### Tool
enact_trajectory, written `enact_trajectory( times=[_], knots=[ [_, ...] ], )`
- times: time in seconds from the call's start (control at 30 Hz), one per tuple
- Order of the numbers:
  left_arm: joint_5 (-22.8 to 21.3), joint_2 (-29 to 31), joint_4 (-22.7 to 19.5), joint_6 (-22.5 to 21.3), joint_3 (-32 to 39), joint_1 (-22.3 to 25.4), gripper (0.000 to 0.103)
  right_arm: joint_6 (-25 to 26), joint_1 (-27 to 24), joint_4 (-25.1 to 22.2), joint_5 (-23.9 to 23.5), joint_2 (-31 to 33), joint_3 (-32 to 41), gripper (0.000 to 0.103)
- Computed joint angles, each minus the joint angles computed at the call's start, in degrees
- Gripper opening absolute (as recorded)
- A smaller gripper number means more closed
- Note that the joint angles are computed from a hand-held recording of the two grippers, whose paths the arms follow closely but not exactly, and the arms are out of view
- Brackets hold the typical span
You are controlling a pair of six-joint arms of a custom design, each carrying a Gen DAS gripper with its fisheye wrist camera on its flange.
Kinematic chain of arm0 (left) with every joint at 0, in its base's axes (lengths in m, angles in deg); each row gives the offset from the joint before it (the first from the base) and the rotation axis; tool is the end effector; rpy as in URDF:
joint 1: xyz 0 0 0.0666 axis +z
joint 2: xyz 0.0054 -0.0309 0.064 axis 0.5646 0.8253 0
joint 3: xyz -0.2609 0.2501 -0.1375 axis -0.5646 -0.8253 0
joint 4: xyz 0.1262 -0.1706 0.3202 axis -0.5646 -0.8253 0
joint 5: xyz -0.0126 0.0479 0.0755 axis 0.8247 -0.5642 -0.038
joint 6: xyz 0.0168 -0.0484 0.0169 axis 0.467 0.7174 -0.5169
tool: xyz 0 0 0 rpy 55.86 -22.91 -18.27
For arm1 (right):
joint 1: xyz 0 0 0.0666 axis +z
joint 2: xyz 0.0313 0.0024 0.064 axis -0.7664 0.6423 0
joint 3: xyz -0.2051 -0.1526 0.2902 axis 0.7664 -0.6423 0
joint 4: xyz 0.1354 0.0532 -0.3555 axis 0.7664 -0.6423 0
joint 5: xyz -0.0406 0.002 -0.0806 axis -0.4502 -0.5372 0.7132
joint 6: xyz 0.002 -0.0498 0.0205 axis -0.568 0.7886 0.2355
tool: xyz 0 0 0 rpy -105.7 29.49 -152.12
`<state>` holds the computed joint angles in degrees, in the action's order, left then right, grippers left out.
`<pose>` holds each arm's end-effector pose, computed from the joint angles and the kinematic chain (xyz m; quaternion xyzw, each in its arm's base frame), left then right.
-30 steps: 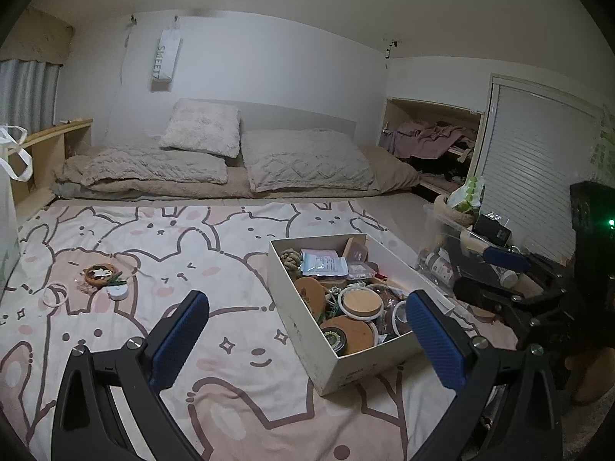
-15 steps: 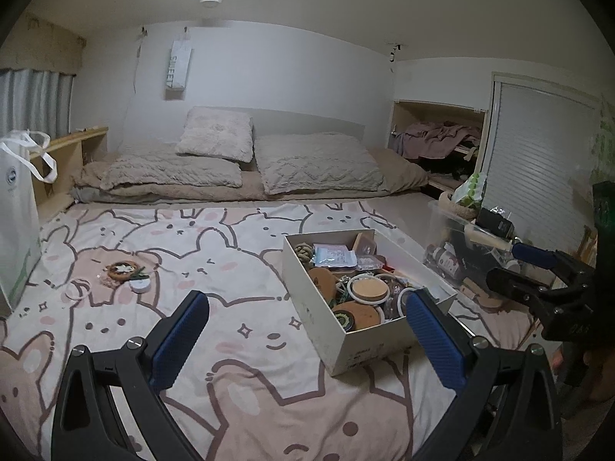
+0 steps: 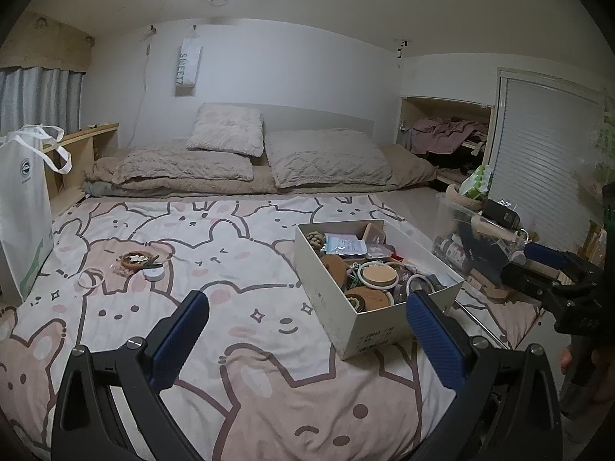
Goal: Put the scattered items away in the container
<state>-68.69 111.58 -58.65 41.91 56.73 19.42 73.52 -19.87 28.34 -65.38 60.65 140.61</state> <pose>0.4851 -0.1238 0.4857 -0.0262 0.8443 -0.0545 0.5325 0.5401 0.3097 0.5032 -0.1700 0.8359 0.1179 0.5083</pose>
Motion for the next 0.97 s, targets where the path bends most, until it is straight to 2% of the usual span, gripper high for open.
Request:
enact_trajectory(
  times=[0.97],
  knots=[
    [-1.7,-1.4,-0.1,-0.6,-1.8,-0.2,0.103,0.3,0.9,0.5,-0.1,-0.9,-1.7,0.103]
  ],
)
